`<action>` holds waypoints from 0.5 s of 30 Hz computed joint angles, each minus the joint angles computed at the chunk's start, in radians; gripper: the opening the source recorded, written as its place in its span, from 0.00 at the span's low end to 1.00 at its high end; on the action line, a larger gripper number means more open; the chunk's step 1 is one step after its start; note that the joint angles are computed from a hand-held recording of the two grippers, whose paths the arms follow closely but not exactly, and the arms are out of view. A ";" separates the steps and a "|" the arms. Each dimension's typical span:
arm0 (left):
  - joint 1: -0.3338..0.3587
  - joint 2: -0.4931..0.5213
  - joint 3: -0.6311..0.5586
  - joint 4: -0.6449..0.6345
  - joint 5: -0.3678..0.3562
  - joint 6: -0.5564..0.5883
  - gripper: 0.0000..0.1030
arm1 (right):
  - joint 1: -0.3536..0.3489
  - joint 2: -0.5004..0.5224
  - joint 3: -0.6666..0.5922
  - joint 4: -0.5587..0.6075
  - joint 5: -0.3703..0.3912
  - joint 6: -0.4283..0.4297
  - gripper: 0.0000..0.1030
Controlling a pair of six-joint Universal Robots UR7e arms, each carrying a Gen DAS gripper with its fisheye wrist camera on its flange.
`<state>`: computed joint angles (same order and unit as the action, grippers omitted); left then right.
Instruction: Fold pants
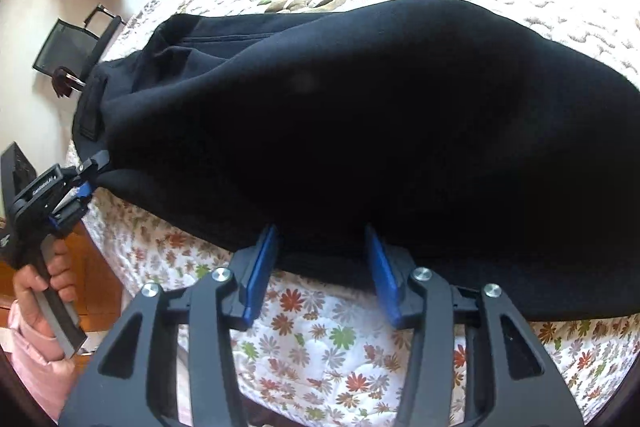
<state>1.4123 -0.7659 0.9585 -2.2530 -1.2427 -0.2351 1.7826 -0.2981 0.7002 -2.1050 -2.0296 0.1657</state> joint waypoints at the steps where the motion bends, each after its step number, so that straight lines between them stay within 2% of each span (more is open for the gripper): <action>1: 0.004 0.007 -0.014 0.003 -0.006 -0.010 0.41 | -0.002 0.001 -0.007 0.010 0.009 0.004 0.45; 2: 0.004 0.020 -0.038 0.028 0.006 -0.009 0.41 | -0.004 0.004 -0.015 0.019 0.013 0.010 0.45; 4: -0.006 0.055 -0.079 0.080 0.078 0.026 0.33 | -0.003 0.013 -0.032 0.032 0.009 0.022 0.48; 7: -0.023 0.070 -0.053 0.023 0.144 0.087 0.36 | 0.002 0.028 -0.055 0.045 0.007 0.002 0.55; 11: -0.046 0.044 -0.025 0.046 0.139 0.060 0.42 | 0.007 -0.022 0.025 -0.013 0.004 -0.004 0.55; 15: -0.065 -0.020 0.034 0.104 0.085 0.028 0.43 | -0.004 -0.152 0.223 -0.137 -0.001 0.039 0.55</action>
<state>1.3470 -0.7855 0.9924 -2.1489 -1.1572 -0.2071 1.7787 -0.4504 0.9231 -2.2424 -2.0303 0.2049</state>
